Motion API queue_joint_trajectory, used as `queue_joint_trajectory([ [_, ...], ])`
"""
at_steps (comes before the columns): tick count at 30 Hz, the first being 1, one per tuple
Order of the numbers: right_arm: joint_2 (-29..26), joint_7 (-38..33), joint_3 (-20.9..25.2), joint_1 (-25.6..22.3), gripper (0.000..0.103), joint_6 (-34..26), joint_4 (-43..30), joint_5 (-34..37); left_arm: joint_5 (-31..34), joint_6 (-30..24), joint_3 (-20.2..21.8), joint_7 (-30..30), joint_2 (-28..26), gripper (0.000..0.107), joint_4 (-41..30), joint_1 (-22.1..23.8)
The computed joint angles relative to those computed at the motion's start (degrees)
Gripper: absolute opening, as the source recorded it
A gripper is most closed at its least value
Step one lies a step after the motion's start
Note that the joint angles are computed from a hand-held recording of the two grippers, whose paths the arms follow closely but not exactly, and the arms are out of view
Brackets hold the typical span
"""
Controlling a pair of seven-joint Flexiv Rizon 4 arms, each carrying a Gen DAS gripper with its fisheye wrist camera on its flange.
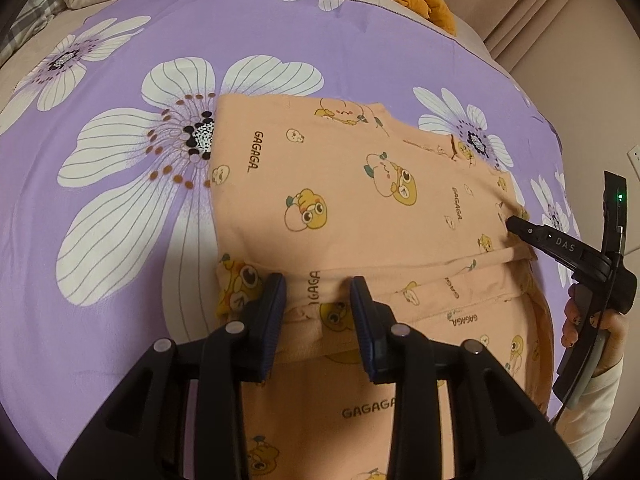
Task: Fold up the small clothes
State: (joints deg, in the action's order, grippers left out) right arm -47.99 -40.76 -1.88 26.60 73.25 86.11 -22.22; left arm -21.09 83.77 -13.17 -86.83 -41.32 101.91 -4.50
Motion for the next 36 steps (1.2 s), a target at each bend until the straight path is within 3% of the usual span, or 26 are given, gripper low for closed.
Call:
queue_joint_trajectory([
  [4,1.8,1.4,-1.6,1.4,0.045,0.7,2.8,-0.8,-0.3,-0.2,-0.3,-0.6,1.8,0.04,2.3,0.3],
  [7,4.1,3.9,-3.7,2.8,0.06,4.3,7.2,-1.7,-1.8,2.9,-4.9,0.4,3.7,0.055,6.6,3.4],
  [9,5.9,5.1,-4.6,3.4,0.061,6.2,10.2,-2.1,-1.9,3.0,-5.2,0.1,5.5,0.073,8.6,3.6],
  [10,7.1,6.0,-5.7,4.2,0.061,7.2,12.2,-2.7,-1.9,3.2,-4.8,-0.3,6.5,0.076,9.6,3.3],
  [12,9.4,8.0,-8.9,6.5,0.062,9.4,15.8,-4.4,-1.8,5.8,-6.4,0.0,8.4,0.079,12.3,4.4],
  [15,13.0,11.9,-16.8,12.4,0.073,14.6,22.6,-7.9,-1.3,9.4,-10.5,0.2,11.0,0.089,16.7,7.9],
  [19,16.2,14.1,-27.5,21.4,0.078,21.1,30.5,-7.8,0.6,13.3,-18.6,-1.9,12.7,0.091,22.7,15.3],
  [21,16.7,14.0,-29.8,24.1,0.079,23.8,33.2,-5.6,2.2,14.6,-23.3,-3.4,12.4,0.091,25.6,19.7],
  [24,18.0,12.2,-28.3,24.5,0.079,26.2,37.2,-2.9,4.7,14.0,-24.2,-5.1,12.5,0.09,28.3,21.0],
  [27,19.4,10.2,-27.9,25.6,0.079,24.9,40.7,-1.0,6.8,14.4,-24.0,-7.4,13.0,0.088,30.8,21.5],
  [30,20.4,8.9,-31.3,29.9,0.079,25.1,45.0,1.9,9.8,15.7,-28.7,-9.2,11.5,0.086,32.9,26.5],
  [36,23.1,6.4,-25.8,27.4,0.079,26.0,49.4,7.3,14.2,15.4,-29.2,-12.7,10.2,0.078,33.4,28.2],
])
